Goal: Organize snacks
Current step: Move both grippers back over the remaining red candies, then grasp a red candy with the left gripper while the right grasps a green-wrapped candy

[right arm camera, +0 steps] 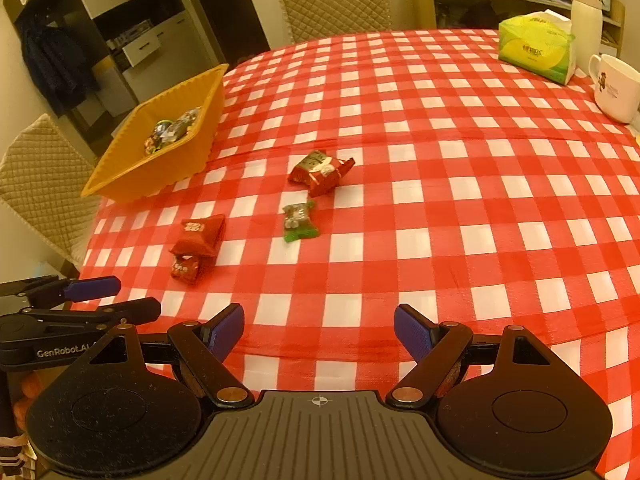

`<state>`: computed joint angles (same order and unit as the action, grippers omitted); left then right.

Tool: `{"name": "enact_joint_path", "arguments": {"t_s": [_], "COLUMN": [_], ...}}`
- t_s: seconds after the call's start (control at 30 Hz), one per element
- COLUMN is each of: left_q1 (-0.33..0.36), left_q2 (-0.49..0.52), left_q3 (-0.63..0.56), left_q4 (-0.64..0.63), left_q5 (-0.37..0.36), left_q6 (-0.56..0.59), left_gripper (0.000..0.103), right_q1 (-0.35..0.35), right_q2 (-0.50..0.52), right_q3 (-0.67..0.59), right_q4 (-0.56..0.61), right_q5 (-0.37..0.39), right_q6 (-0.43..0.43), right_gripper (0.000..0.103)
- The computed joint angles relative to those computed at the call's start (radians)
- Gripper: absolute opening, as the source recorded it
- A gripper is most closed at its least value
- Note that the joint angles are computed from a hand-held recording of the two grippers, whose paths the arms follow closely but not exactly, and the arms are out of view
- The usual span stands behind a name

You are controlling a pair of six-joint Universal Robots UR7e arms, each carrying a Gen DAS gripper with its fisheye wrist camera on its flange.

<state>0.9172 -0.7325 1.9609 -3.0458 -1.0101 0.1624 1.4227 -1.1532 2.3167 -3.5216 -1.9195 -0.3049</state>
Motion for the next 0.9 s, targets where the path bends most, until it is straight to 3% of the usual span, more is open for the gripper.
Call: {"name": "enact_joint_path", "arguments": {"t_s": [0.6, 0.73, 0.9], "left_q1": [0.039, 0.042, 0.043], "left_q2": [0.102, 0.109, 0.107], "left_q3": [-0.121, -0.131, -0.129], "left_q4": [0.017, 0.03, 0.025], "left_q5": [-0.008, -0.013, -0.022], "left_q6": [0.071, 0.077, 0.092], "left_gripper": [0.042, 0.029, 0.024], "right_q1": [-0.024, -0.026, -0.026], "right_q2": [0.003, 0.004, 0.01], "right_q3": [-0.026, -0.029, -0.041], "right_q4": [0.019, 0.022, 0.031], "right_q5": [-0.029, -0.03, -0.027], "right_q6": [0.051, 0.056, 0.053], "right_gripper": [0.082, 0.082, 0.082]}}
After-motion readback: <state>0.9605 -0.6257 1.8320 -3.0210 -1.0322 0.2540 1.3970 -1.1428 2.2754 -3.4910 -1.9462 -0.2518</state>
